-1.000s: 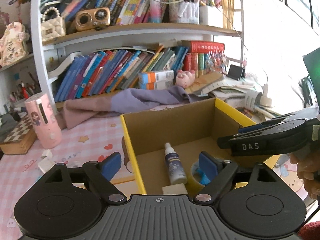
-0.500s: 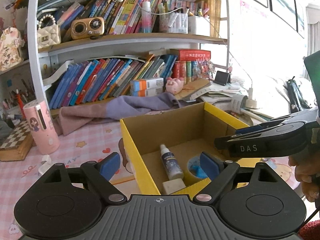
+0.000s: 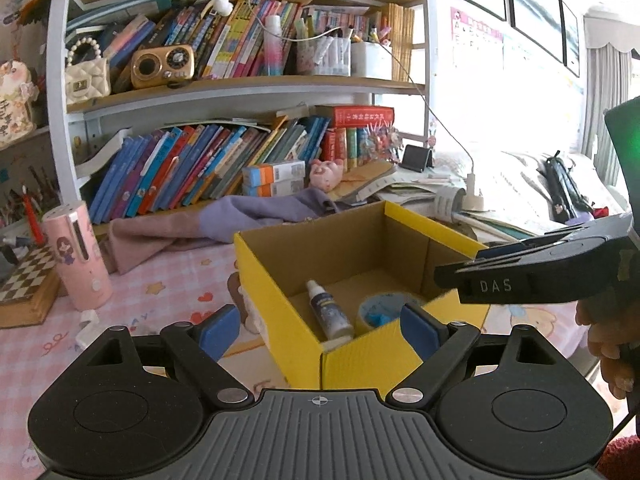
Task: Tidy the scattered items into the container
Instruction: 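Raise both open tools out of the yellow box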
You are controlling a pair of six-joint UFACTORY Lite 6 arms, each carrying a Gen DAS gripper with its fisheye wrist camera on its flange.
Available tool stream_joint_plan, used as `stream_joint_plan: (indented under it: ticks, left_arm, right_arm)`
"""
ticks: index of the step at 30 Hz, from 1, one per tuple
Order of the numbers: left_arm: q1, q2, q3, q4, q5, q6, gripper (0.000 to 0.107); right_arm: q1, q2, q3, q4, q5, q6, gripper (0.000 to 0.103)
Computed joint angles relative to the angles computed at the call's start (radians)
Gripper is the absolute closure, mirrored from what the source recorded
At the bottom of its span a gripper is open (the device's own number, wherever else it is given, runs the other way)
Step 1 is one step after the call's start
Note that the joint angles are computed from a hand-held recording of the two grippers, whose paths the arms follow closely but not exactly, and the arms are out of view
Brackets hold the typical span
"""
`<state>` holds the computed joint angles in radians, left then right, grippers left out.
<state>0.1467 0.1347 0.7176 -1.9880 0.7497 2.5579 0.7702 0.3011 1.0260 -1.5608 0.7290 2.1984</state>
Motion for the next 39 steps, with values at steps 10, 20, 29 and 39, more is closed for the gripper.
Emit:
stream_joint_plan:
  ticks: [10,20,29,39]
  left_arm:
    - [0.247,-0.067,-0.056,0.227,0.108,-0.076,0.017]
    - [0.448,-0.09,-0.079,0.458,0.22,-0.082,0.017]
    - [0.536,-0.106,-0.11,0.595,0.292,-0.065,0.017]
    - [0.638,-0.077,-0.09,0.649,0.303,-0.063,0.017]
  right_arm:
    - [0.193,0.081,0.098,0.139,0.15,0.011,0.061]
    - [0.378,0.176,0.19,0.29,0.279,0.083,0.061]
    - [0.506,0.226,0.246,0.439,0.38,0.122,0.061]
    - [0.558,0.311,0.365,0.485,0.393,0.063,0.06]
